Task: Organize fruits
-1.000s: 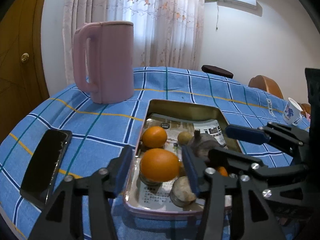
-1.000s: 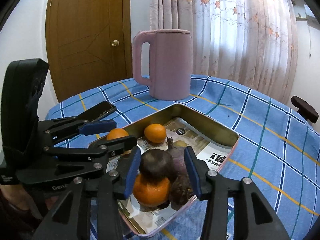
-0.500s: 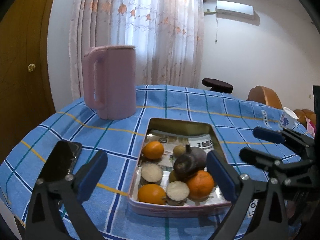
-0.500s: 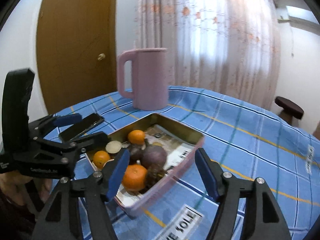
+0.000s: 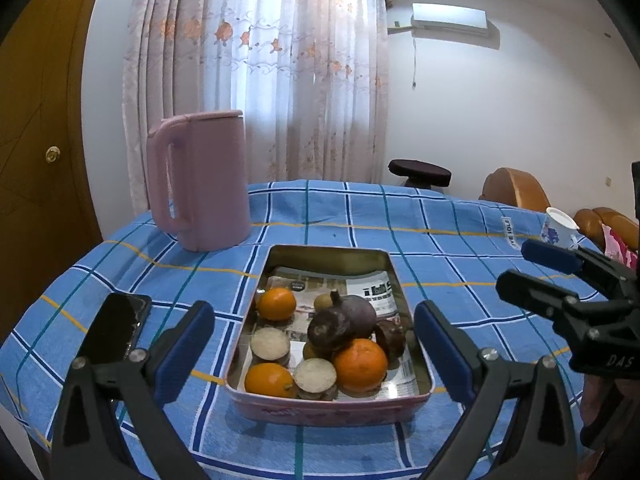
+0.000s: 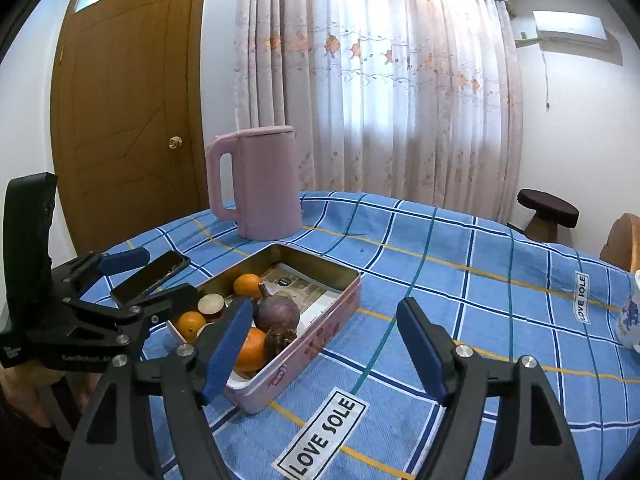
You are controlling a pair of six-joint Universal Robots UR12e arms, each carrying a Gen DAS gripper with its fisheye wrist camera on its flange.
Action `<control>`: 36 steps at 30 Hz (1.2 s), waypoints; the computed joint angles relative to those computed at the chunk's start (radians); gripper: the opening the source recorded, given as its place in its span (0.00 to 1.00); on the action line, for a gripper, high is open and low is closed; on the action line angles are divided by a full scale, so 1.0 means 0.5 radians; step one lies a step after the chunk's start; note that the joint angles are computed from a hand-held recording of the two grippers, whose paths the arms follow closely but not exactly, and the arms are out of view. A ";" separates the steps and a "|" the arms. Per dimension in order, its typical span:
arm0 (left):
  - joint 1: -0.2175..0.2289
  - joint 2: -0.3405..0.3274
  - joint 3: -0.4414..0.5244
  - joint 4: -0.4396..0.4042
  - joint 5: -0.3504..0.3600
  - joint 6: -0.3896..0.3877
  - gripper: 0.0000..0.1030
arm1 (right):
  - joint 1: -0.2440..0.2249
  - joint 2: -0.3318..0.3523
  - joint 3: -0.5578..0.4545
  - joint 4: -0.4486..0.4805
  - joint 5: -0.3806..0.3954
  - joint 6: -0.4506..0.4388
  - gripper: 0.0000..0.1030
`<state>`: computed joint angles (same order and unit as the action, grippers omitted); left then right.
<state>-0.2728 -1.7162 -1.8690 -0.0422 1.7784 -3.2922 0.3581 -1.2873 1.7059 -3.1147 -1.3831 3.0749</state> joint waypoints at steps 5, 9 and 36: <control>-0.010 0.010 -0.008 0.013 -0.005 0.013 1.00 | 0.001 -0.021 0.024 -0.020 -0.046 0.018 0.74; -0.021 0.012 -0.008 0.021 0.000 0.028 1.00 | 0.001 -0.034 0.036 -0.041 -0.055 0.027 0.74; -0.062 -0.002 0.016 0.010 0.064 0.080 1.00 | -0.016 -0.056 0.074 -0.100 -0.059 0.070 0.75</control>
